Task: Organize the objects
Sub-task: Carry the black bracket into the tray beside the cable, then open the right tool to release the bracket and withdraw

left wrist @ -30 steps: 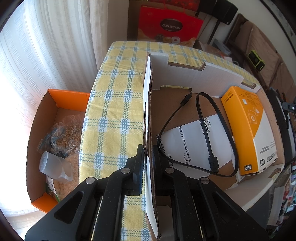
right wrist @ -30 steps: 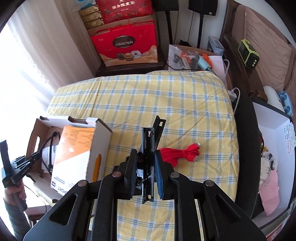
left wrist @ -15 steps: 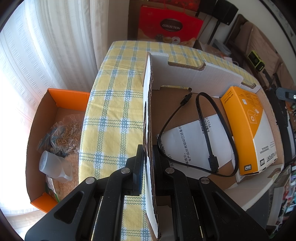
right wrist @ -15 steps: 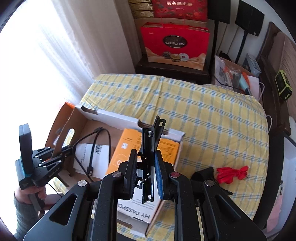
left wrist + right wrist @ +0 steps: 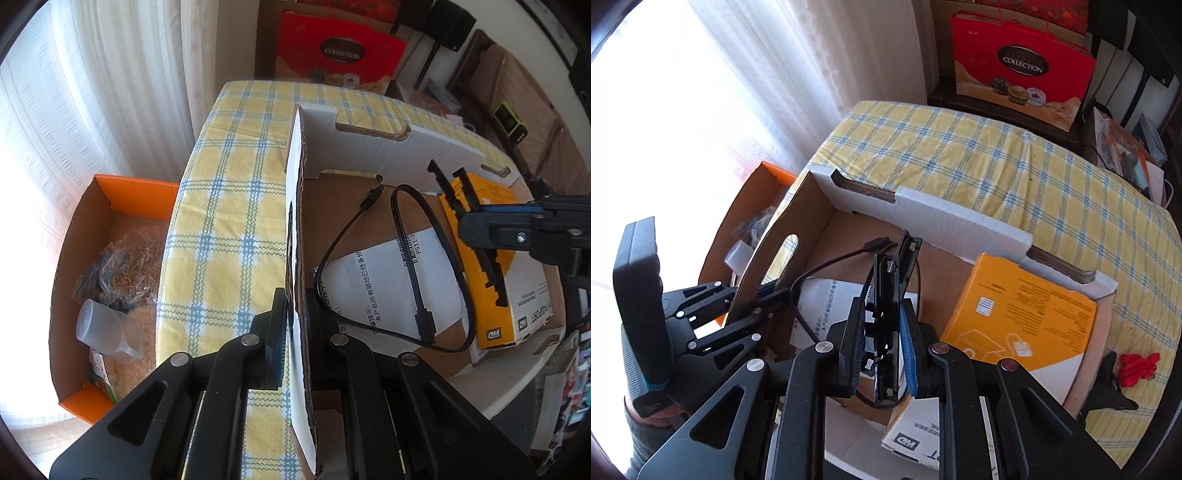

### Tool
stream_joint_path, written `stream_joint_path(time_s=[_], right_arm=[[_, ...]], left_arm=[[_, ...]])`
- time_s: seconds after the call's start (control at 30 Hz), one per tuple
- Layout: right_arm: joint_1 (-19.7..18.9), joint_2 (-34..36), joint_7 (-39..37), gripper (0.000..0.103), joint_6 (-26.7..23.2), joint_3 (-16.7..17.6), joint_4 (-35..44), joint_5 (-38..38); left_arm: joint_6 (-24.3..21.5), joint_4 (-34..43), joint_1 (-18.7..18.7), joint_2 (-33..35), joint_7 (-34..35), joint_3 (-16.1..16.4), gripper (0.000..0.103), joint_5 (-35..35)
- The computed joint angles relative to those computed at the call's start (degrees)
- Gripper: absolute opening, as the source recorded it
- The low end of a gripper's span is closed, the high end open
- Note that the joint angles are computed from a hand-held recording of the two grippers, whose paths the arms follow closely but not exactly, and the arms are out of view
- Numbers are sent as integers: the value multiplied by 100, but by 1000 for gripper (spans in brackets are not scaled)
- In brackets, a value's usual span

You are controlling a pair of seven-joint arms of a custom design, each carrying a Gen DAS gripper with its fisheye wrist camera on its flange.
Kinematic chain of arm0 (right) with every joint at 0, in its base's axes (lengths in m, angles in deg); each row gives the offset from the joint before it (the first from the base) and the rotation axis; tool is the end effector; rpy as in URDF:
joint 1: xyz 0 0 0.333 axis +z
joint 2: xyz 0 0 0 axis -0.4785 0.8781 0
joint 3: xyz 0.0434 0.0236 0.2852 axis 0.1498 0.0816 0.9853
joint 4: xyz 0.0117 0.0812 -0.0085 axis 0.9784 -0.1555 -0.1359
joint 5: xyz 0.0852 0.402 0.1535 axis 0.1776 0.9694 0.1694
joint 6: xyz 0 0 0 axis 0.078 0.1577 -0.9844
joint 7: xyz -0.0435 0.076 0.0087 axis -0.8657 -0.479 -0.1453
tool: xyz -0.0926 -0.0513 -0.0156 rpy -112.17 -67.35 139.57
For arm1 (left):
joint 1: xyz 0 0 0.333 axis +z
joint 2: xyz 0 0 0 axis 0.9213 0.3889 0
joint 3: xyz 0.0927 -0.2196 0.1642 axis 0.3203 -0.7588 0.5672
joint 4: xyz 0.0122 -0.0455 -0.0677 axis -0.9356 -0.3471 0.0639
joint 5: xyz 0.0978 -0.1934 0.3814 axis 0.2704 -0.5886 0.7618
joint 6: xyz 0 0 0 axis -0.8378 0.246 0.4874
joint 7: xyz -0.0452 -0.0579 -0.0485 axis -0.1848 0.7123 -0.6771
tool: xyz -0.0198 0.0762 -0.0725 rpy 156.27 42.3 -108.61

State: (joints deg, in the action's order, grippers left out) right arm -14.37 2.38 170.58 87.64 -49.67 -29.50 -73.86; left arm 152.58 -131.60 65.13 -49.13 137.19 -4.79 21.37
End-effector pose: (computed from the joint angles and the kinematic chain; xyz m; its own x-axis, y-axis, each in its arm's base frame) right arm 0.6560 0.2036 0.4181 -0.0284 -0.9788 -0.2027 -0.9423 0.0939 -0.3213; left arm 0.6279 -0.1214 0.3776 -0.4534 -0.8797 0.1433 -0.8351 0.3632 -0.4131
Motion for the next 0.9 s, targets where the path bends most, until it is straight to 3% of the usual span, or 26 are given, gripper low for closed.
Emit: stream_joint_path(time_s=[0.33, 0.63, 0.9], right_arm=[[184, 325, 396, 20, -182, -91, 297, -606], [95, -116, 481, 21, 45, -91, -85, -677], [-53, -819, 572, 35, 238, -146, -730, -859]], left_arm=[[-16, 12, 17, 13, 57, 2, 8, -45], [-22, 17, 20, 16, 57, 1, 7, -45], [-42, 30, 26, 31, 38, 2, 7, -41]])
